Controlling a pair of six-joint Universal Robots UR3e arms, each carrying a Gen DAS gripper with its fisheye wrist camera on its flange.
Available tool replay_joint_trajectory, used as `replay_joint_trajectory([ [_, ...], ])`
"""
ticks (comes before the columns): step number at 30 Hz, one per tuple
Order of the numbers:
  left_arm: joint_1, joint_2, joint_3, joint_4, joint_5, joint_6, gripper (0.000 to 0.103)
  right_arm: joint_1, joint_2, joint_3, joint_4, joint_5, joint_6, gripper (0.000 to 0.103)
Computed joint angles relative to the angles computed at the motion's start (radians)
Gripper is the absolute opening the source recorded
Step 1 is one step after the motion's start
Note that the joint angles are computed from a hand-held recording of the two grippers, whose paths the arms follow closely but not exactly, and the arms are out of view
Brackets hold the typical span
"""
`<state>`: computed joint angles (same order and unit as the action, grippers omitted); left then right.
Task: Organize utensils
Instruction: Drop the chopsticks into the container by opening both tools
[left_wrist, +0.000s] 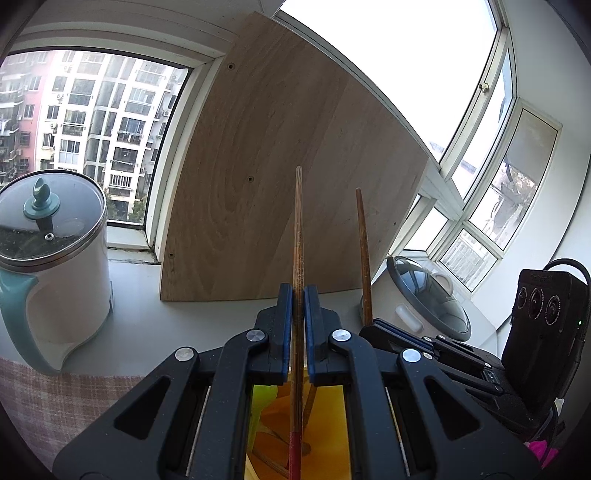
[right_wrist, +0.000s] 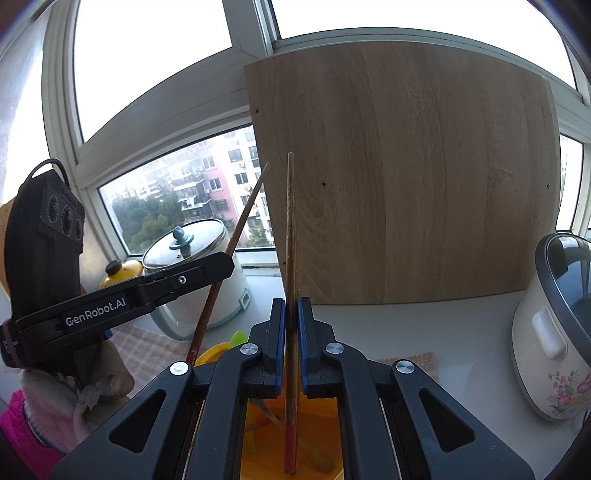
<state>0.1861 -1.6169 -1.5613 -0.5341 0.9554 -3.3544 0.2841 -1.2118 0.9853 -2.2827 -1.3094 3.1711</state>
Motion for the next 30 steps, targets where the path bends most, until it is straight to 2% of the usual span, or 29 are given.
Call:
replay_joint_trajectory([
  [7, -0.008, 0.019, -0.025, 0.0, 0.017, 0.03, 0.004, -0.001, 0.003, -0.001, 0.008, -0.006, 0.004, 0.005],
  [12, -0.005, 0.046, -0.033, -0.044, 0.014, 0.058, 0.004, -0.005, -0.016, 0.027, 0.013, 0.0, 0.008, 0.007],
  [13, -0.004, 0.053, -0.035, -0.055, 0.016, 0.063, 0.005, 0.0, -0.016, 0.025, 0.017, -0.014, 0.007, 0.016],
  [14, -0.005, 0.06, -0.034, -0.067, 0.022, 0.067, 0.01, 0.006, -0.019, 0.03, 0.012, -0.034, 0.007, 0.023],
  [15, -0.004, 0.068, -0.038, -0.074, 0.024, 0.072, 0.016, 0.009, -0.028, 0.046, -0.003, -0.049, 0.01, 0.04],
  [16, -0.002, 0.078, -0.048, -0.07, 0.025, 0.074, 0.027, 0.008, -0.044, 0.073, -0.023, -0.055, 0.016, 0.046],
  [17, -0.001, 0.088, -0.056, -0.065, 0.029, 0.076, 0.03, 0.004, -0.054, 0.085, -0.026, -0.051, 0.02, 0.046],
  [30, 0.055, 0.213, -0.076, -0.202, -0.006, 0.136, 0.03, 0.012, -0.158, 0.162, -0.002, -0.093, 0.055, 0.046],
])
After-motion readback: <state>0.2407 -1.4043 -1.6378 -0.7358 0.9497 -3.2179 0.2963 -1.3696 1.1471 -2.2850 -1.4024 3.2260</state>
